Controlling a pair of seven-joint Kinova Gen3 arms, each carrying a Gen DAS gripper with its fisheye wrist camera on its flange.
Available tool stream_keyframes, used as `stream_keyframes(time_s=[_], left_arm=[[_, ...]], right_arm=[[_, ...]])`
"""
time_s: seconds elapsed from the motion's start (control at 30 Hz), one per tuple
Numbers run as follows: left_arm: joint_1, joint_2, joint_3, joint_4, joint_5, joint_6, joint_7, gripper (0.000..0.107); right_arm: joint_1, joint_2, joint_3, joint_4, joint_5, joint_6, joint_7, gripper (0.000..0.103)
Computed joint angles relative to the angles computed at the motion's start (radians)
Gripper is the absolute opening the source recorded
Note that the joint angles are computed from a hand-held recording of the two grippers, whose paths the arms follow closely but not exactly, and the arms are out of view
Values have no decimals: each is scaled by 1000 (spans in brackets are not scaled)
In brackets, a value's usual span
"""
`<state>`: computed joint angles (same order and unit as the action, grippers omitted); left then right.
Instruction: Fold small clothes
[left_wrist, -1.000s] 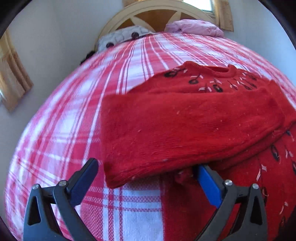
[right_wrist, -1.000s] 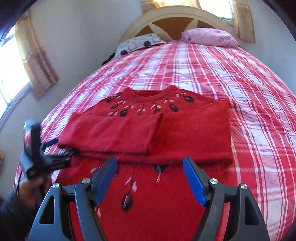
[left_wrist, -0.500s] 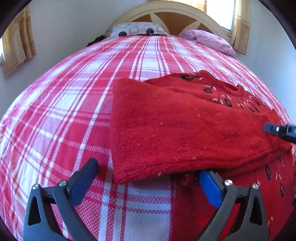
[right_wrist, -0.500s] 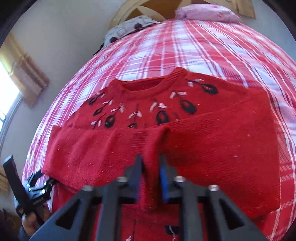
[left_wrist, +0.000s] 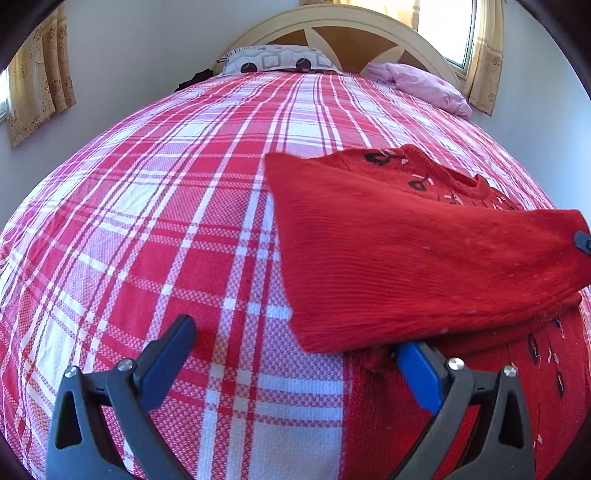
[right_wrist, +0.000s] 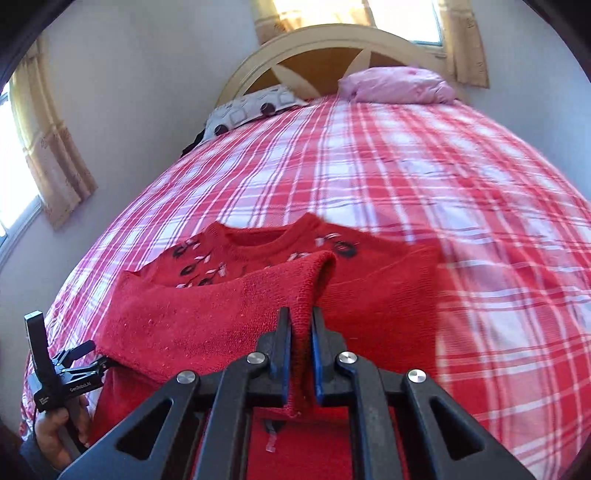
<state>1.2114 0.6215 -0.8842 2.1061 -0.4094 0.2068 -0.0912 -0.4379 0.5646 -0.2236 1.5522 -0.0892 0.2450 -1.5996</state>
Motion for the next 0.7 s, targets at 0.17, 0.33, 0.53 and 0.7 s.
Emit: stream_keyframes(time_s=[0.17,0.33,0.53,0.7], left_arm=[[-3,0,3,-1,-5,3,3,103],[-10,-1,10,-4,-10,6,4,103],[29,15,-31,9,-9,-4,38,103],[66,25,-75,33,27,-22,52,103]], right_arm=[[33,-21,2,49,-10,-34,-2,8],[51,-16,17,74,-12,-33,-16,8],[51,14,41,65,-10,-3,-54,9],[59,42,34,42,-8,37,-49,13]])
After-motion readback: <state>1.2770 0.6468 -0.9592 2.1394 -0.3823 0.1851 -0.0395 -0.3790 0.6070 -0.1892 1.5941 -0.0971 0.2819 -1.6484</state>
